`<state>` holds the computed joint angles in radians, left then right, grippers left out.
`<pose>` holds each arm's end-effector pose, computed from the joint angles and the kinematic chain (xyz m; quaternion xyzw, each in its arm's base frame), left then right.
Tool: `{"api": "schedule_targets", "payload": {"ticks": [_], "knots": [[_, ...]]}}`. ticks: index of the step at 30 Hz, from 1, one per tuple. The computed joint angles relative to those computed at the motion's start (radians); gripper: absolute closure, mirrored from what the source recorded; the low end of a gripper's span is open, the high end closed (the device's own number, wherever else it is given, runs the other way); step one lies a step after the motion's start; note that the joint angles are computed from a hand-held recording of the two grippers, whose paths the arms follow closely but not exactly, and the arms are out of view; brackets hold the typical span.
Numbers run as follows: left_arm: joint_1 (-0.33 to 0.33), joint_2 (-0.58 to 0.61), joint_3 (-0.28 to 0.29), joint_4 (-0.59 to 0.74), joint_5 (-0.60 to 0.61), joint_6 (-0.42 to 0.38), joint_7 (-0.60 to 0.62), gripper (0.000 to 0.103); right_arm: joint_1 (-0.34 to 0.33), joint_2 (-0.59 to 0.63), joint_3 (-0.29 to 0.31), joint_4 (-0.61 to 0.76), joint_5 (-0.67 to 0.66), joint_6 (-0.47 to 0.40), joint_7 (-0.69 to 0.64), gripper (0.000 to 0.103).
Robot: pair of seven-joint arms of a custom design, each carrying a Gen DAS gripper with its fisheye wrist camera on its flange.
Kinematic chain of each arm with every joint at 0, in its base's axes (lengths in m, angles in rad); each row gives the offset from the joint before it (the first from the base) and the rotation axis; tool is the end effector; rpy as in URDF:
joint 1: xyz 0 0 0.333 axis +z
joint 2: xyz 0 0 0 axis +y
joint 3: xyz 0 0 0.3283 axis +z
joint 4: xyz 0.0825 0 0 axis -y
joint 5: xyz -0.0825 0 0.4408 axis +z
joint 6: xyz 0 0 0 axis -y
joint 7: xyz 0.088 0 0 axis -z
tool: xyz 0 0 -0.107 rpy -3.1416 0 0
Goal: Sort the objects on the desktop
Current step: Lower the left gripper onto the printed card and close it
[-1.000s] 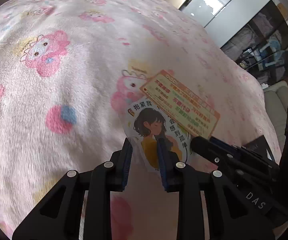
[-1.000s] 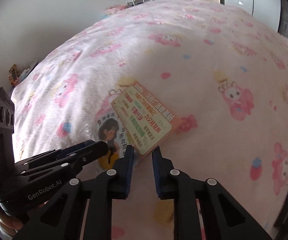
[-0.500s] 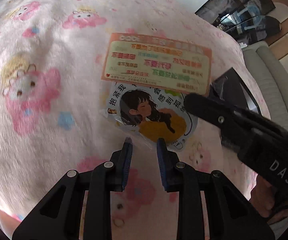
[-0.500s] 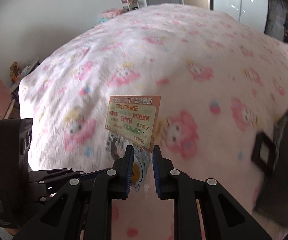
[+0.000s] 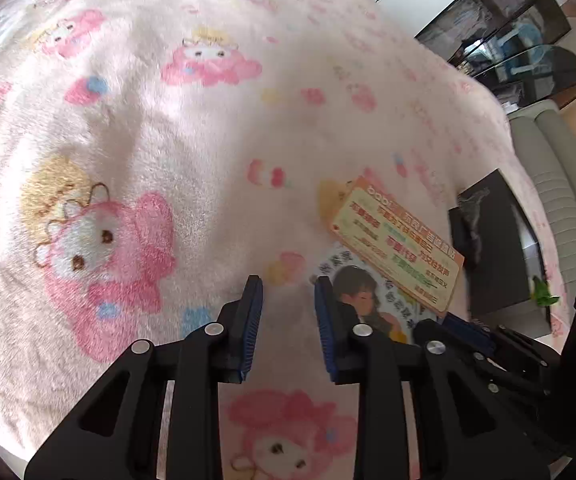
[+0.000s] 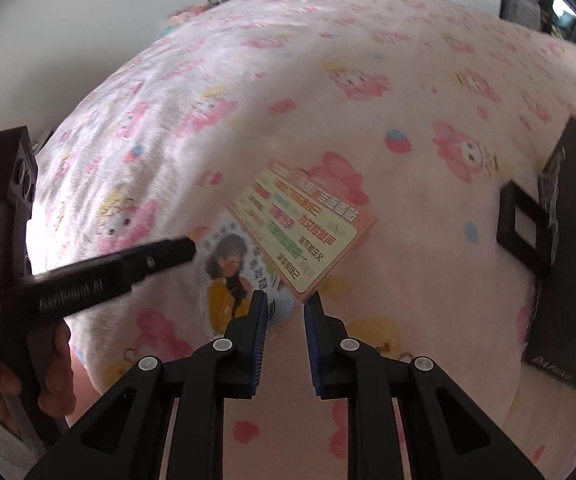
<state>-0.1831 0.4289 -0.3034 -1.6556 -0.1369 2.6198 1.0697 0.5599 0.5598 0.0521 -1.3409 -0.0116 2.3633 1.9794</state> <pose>0.6912 -0.3276 0.4174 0.7335 -0.6148 0.2889 0.0230 0.6722 0.4599 0.4466 -0.7520 0.6178 -0.0550 0.2230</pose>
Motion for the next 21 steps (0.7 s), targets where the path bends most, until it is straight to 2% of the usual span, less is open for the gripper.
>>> {"api": "schedule_targets", "payload": {"ticks": [3,4,7,11,14,16,19,21], "knots": [[-0.014,0.031,0.01,0.027,0.018,0.006,-0.022,0.066,0.0,0.024,-0.015,0.026,-0.007,-0.044,0.032,0.081],[-0.019,0.044,0.013,0.04,0.024,0.008,-0.033,0.065,0.0,0.04,-0.019,0.048,-0.011,-0.074,0.043,0.078],[-0.026,0.067,0.014,0.07,0.051,-0.004,-0.033,0.065,-0.017,0.064,-0.002,0.068,0.02,-0.098,0.034,0.077],[-0.032,0.077,0.0,0.097,0.076,-0.034,0.008,0.074,-0.032,0.047,0.022,0.028,0.068,-0.037,-0.002,0.077],[-0.007,0.04,-0.044,0.064,0.021,-0.05,0.084,0.075,-0.041,0.019,0.028,-0.013,0.101,0.022,-0.012,0.077],[-0.007,0.021,-0.061,0.048,-0.011,-0.059,0.126,0.081,-0.038,-0.001,0.02,-0.036,0.099,0.055,-0.006,0.077],[-0.013,-0.008,-0.062,0.02,-0.046,-0.059,0.158,0.08,-0.034,-0.02,0.005,-0.056,0.081,0.065,0.013,0.077],[-0.031,-0.005,-0.033,0.025,-0.035,-0.056,0.121,0.08,-0.039,-0.028,0.005,-0.073,0.084,0.053,0.024,0.077]]}}
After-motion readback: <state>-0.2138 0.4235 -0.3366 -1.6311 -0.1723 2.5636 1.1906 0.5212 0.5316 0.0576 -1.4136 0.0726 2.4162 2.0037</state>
